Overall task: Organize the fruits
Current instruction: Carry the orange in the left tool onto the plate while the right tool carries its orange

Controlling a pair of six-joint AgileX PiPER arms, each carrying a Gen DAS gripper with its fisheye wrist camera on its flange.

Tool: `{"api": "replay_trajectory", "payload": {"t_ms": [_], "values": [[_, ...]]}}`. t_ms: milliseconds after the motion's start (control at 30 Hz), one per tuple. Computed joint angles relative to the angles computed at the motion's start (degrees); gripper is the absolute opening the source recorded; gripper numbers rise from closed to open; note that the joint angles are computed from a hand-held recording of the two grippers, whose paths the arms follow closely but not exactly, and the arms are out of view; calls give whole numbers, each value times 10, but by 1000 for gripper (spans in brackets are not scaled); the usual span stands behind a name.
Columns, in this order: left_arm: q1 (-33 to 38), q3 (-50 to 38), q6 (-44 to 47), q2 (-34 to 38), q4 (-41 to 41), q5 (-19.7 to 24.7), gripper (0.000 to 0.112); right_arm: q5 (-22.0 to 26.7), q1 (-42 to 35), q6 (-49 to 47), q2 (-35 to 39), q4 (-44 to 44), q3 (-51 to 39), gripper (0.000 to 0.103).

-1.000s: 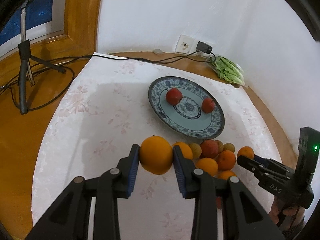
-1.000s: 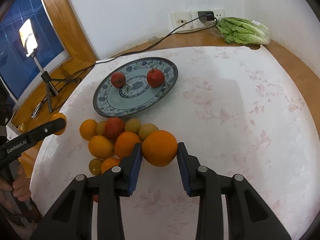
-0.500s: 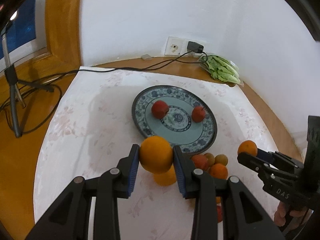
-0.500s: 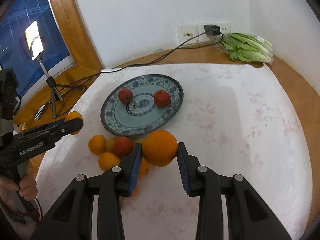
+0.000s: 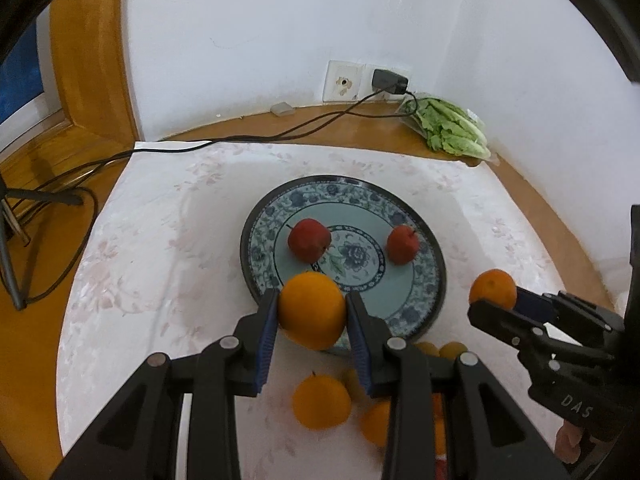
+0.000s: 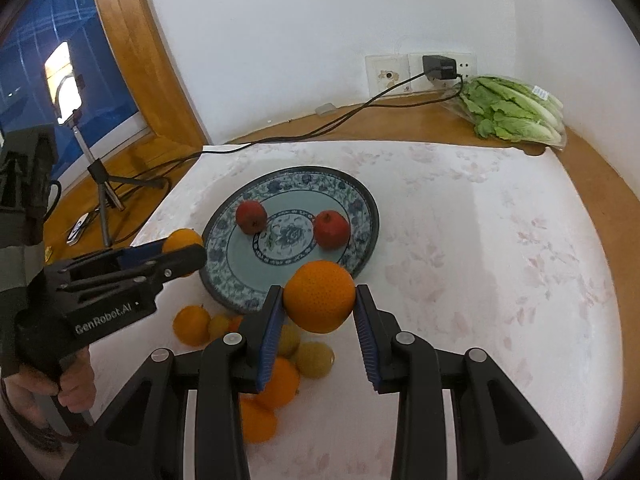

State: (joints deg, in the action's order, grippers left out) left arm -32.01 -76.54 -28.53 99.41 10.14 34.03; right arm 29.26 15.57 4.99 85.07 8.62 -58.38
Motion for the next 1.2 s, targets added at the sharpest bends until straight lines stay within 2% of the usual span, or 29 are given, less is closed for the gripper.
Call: {"api": "replay_trajectory", "payload": {"t_ms": [233, 733, 1200], "values": [[12, -36, 41, 52, -41, 0, 35, -19, -4, -33, 50, 24, -29, 36], [2, -82, 14, 105, 24, -18, 35, -40, 0, -31, 116, 6, -69, 36], [8, -94, 22, 124, 22, -33, 35, -61, -10, -61, 149, 29, -86, 36]]}}
